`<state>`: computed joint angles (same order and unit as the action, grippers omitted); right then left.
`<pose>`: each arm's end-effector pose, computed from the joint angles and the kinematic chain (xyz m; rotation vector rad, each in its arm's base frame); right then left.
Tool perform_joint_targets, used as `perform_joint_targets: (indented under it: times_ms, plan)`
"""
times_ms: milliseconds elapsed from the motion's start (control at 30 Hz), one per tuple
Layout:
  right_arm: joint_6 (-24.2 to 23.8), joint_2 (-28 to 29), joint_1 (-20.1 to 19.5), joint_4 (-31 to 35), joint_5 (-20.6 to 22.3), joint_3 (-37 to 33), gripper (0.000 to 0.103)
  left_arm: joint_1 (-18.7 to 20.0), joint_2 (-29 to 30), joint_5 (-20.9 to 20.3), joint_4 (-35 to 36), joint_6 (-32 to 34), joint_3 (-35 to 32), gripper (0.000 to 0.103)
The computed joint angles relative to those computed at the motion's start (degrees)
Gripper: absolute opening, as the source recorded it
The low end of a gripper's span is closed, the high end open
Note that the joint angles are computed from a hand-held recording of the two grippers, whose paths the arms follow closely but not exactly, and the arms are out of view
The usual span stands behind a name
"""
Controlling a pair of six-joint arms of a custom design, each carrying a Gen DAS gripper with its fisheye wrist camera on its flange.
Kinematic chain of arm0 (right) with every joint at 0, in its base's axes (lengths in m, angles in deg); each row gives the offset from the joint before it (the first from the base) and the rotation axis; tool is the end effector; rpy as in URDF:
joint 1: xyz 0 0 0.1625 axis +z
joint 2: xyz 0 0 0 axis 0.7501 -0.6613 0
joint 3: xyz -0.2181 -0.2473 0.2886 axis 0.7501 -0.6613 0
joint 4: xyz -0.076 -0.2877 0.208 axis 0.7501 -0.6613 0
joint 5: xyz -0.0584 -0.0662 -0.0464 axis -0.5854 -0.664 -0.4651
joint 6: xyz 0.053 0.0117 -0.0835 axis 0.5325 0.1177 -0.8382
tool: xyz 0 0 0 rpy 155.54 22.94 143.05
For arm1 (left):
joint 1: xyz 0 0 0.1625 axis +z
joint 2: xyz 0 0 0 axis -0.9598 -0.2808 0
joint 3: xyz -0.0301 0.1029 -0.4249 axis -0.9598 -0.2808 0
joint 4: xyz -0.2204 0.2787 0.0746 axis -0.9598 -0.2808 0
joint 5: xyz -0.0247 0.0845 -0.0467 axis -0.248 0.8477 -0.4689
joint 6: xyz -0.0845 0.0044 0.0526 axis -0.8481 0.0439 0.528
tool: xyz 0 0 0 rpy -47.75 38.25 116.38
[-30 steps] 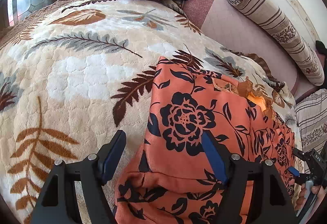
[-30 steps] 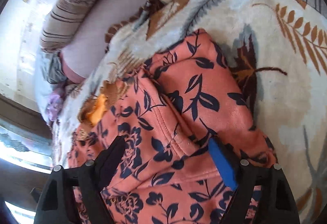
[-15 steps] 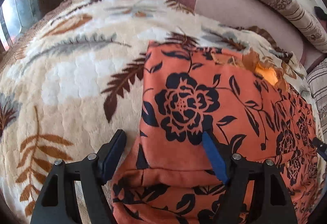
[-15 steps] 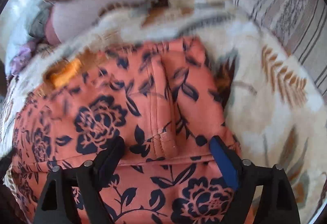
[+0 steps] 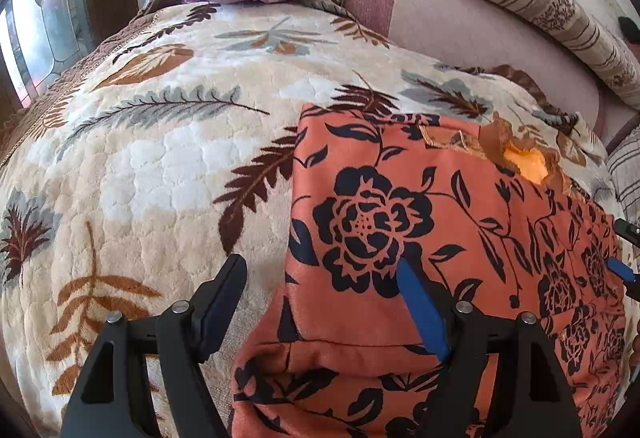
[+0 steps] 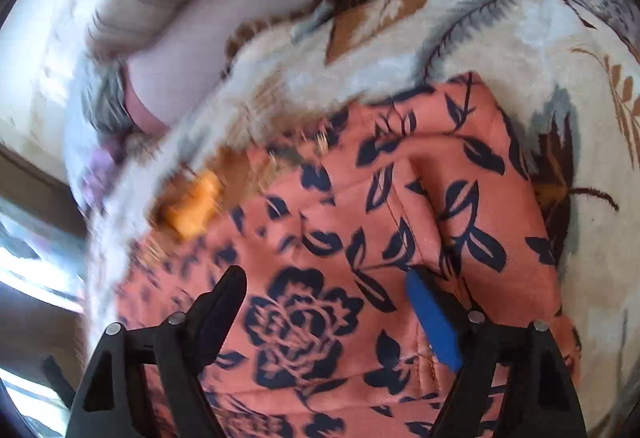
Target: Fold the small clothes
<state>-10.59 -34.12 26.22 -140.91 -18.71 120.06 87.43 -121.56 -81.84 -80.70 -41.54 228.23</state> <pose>0.0051 -0.4901 0.2928 0.2426 -2.8966 0.6628 -0.2281 -0.2653 0.0172 -0.3422 2.1295 -1.0004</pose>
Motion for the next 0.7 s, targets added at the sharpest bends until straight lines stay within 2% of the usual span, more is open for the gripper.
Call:
perform_joint_targets:
  times_ms: [33,67,100,133,167,200,233,267,300,333,367,400,433,500,567,600,633,700]
  plan:
    - [-1.87,-0.23,0.24,-0.45,1.51,0.11,0.086,-0.36,-0.36,0.68,-0.64,-0.49,0.45,0.079]
    - [-3.26,0.47,0.56,-1.62,1.24,-0.46,0.086,-0.24,-0.43,1.01,-1.65,-0.08,0.65,0.079]
    - [-3.49,1.96,1.22,-3.64,-1.43,-1.2,0.086,0.67,-0.07,0.57,-2.79,1.62,0.37,0.079]
    - [-2.01,4.15,1.9,-4.9,-6.38,-2.58,0.087,2.31,0.58,-0.88,-3.71,4.34,-0.35,0.079]
    - [0.64,5.53,1.42,-4.18,-9.2,-3.55,0.086,3.34,1.4,-1.9,-4.43,5.85,-0.78,0.079]
    - [2.52,5.64,1.57,-3.59,-9.62,-4.06,0.085,2.81,1.62,-1.18,-2.74,4.97,-1.06,0.081]
    - [2.3,4.62,1.75,-4.44,-7.76,-3.24,0.086,2.52,1.17,-1.34,-0.72,4.33,-1.66,0.081]
    - [0.72,3.16,1.43,-4.23,-3.69,-2.21,0.086,2.02,0.64,-1.14,-0.17,3.92,-1.6,0.081]
    - [-1.08,2.51,1.9,-4.67,-1.97,-1.63,0.086,1.54,0.26,-0.66,0.12,3.14,-1.32,0.081]
    - [-2.75,2.96,2.53,-7.14,-2.65,-1.1,0.087,1.54,0.06,-0.64,1.11,2.21,-1.49,0.081]
    - [-2.93,4.44,3.0,-8.16,-5.74,-2.0,0.087,2.03,0.1,-1.13,1.0,2.3,-1.59,0.081]
    - [-1.74,6.51,2.69,-6.97,-8.98,-3.76,0.087,2.84,0.33,-1.9,-1.32,3.79,-1.13,0.081]
    - [0.24,7.53,2.3,-5.25,-9.83,-4.94,0.087,3.11,0.55,-2.08,-2.97,4.27,-0.61,0.081]
    - [2.05,5.83,3.07,-7.65,-7.54,-3.18,0.087,2.38,0.21,-1.72,-0.49,2.66,-0.94,0.081]
    - [-0.55,4.14,3.29,-8.58,-3.07,-1.47,0.087,1.38,-0.66,-1.02,2.44,-0.17,-1.2,0.081]
    - [-1.97,3.94,3.88,-9.18,-3.2,-1.05,0.087,1.09,-0.9,-0.6,2.66,-1.18,-1.01,0.081]
    - [-3.05,4.84,4.38,-10.25,-4.58,-1.16,0.087,1.29,-0.85,-0.65,2.06,-1.03,-0.91,0.081]
    - [-2.03,8.09,3.48,-5.69,-10.49,-5.1,0.087,2.95,0.04,-1.96,-1.67,2.71,-0.65,0.081]
